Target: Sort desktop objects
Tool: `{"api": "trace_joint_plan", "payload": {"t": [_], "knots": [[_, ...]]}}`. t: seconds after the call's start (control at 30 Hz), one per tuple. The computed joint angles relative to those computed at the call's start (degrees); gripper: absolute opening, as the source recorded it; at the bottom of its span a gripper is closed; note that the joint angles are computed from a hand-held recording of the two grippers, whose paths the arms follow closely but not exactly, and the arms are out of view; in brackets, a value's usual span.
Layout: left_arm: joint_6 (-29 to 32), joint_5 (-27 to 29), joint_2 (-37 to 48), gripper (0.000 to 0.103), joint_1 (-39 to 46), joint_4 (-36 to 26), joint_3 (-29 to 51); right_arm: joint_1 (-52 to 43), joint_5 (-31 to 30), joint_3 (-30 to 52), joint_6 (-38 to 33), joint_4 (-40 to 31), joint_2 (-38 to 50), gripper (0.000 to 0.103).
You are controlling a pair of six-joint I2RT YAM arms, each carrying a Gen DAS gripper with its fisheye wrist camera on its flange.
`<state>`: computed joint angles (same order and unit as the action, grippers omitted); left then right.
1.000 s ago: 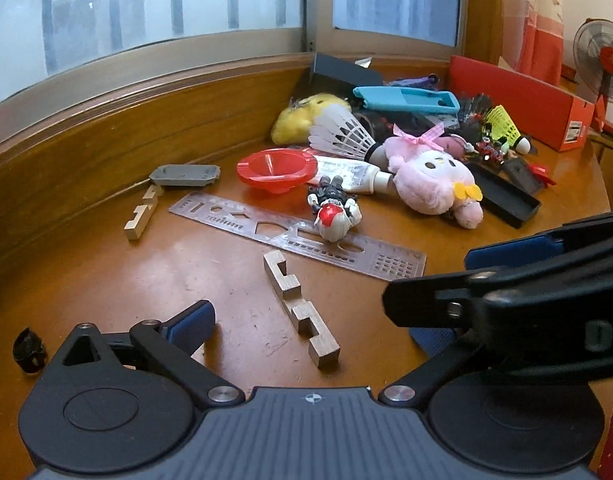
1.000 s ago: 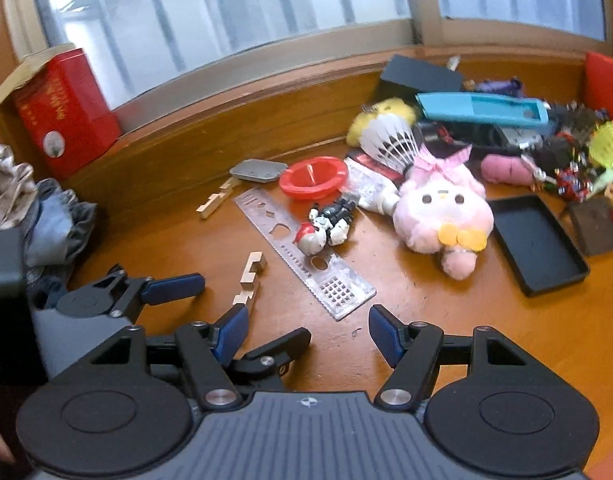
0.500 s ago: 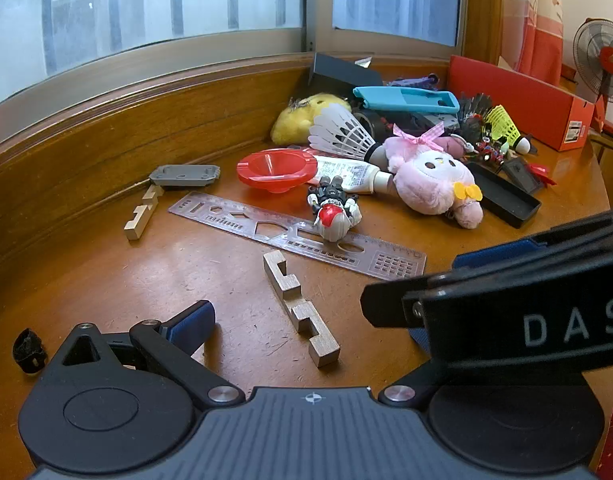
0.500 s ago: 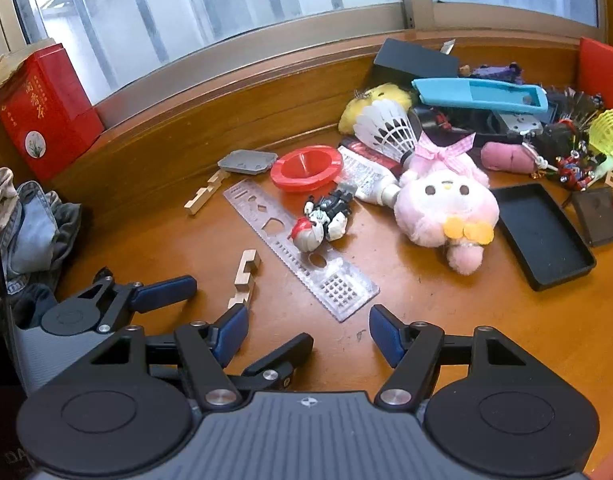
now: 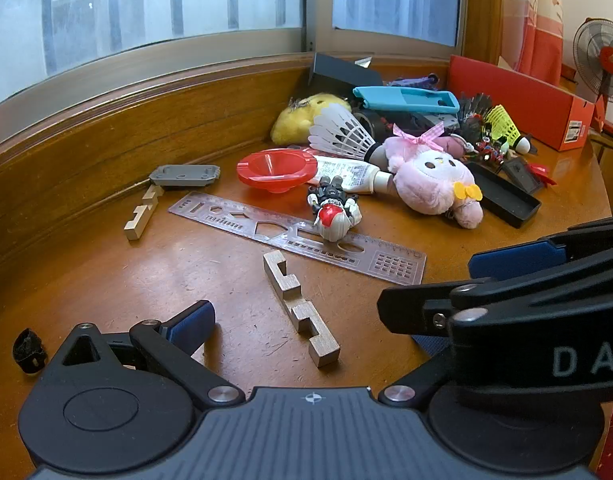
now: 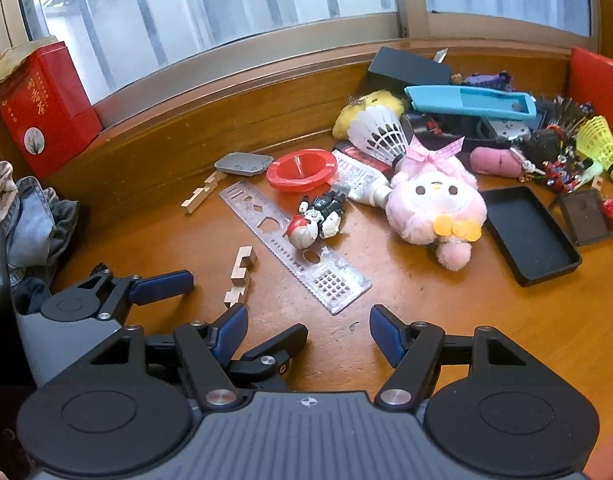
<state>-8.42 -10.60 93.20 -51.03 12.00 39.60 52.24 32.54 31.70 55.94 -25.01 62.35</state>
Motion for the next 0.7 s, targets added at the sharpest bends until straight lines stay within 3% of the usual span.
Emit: {"api": "trace_joint_plan", "payload": {"t": [0.27,0.33,0.4,0.6,0.7], "knots": [[-1.95,-2.2,2.18,0.103,-1.21,-1.02,2.61,2.57,4.17,0.77,4.7,-2.67,0.37,0.07],[-3.26,-3.13,2.23,0.103,-1.74,-4.56,4.66,3.57,6.15,1.47,5.99,-4.68,0.28,0.07],[-4.63,-4.46,1.17,0.103,-2.44,-9.06,6.37,5.51,9.23,2.33,7.45,-7.23,0.12,0.072],[-0.77,-11.07,-7.37,0.103,-4.9,-6.12,1.95,9.9,16.97,4.82,12.36,-15.56,-2.2,0.078],[-1.2,-10.26,-10.27,0.103,-4.86,-8.28,2.18,11.42,19.32,5.97,16.24,-20.15,-3.68,0.081]]}}
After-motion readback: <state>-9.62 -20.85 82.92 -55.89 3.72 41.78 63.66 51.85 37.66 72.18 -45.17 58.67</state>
